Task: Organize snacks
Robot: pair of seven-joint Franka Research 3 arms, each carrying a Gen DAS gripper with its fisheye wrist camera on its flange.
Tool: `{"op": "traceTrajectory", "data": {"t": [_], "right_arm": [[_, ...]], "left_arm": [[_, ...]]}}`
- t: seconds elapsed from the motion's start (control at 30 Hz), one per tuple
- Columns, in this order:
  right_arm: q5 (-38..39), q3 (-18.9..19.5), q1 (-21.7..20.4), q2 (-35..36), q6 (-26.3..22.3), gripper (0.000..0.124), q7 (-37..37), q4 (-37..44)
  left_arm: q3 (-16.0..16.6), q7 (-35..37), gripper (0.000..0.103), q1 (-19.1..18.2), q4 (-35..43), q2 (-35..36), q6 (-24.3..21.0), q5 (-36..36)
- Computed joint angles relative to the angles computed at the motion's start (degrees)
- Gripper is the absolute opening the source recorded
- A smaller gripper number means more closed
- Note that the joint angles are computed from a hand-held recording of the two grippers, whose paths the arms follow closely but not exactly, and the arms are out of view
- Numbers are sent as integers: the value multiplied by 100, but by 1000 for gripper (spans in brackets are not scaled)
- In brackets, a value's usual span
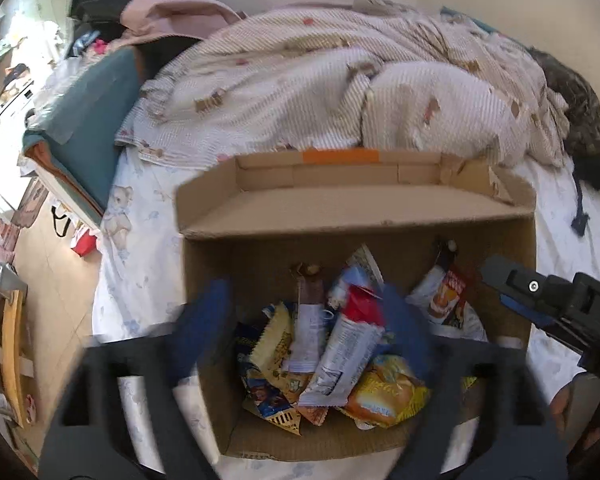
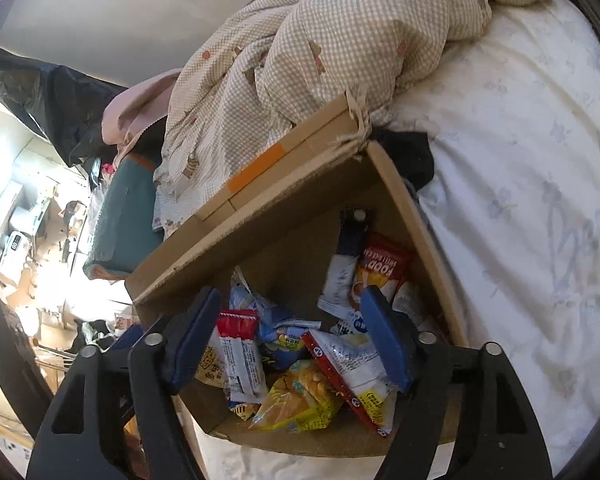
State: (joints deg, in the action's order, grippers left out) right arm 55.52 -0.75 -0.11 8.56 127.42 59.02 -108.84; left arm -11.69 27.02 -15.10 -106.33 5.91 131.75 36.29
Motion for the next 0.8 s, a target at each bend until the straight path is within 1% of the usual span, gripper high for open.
{"op": "traceTrajectory", "data": {"t": [0.07, 0.2, 0.27, 0.37, 0.47, 0.57, 0.6, 0.63, 0.8], "right_arm": [[-51, -10, 16, -78, 172, 86, -38, -61], [91, -42, -11, -217, 306, 91, -271, -143], [43, -61, 2, -301, 386, 94, -309, -191], [-61, -79, 67, -519, 726, 98, -383, -382], [-59, -131, 99, -750, 817, 99, -525, -565], [-37, -189, 147, -1061, 938, 101, -719, -828], [-38, -209, 170, -1164, 971, 102, -781, -914], [-24, -235, 192, -1293, 991, 103, -874, -1023], [-20, -410, 269, -1820, 901, 103, -1054, -1521]], "left_arm": [[3, -141, 94, -20, -79, -111, 25, 179], [-32, -38, 95, -14, -103, -215, -86, 224], [-50, -136, 94, -22, -143, -311, -181, 355], [-109, -288, 94, -58, -181, -444, -414, 675], [-159, -450, 94, -49, -350, -666, -354, 912], [-225, -481, 95, -23, -524, -883, -293, 997], [-251, -479, 101, -19, -615, -990, -285, 995], [-277, -488, 103, -10, -686, -1077, -279, 988], [-366, -542, 103, 54, -1191, -1614, -122, 789]]}}
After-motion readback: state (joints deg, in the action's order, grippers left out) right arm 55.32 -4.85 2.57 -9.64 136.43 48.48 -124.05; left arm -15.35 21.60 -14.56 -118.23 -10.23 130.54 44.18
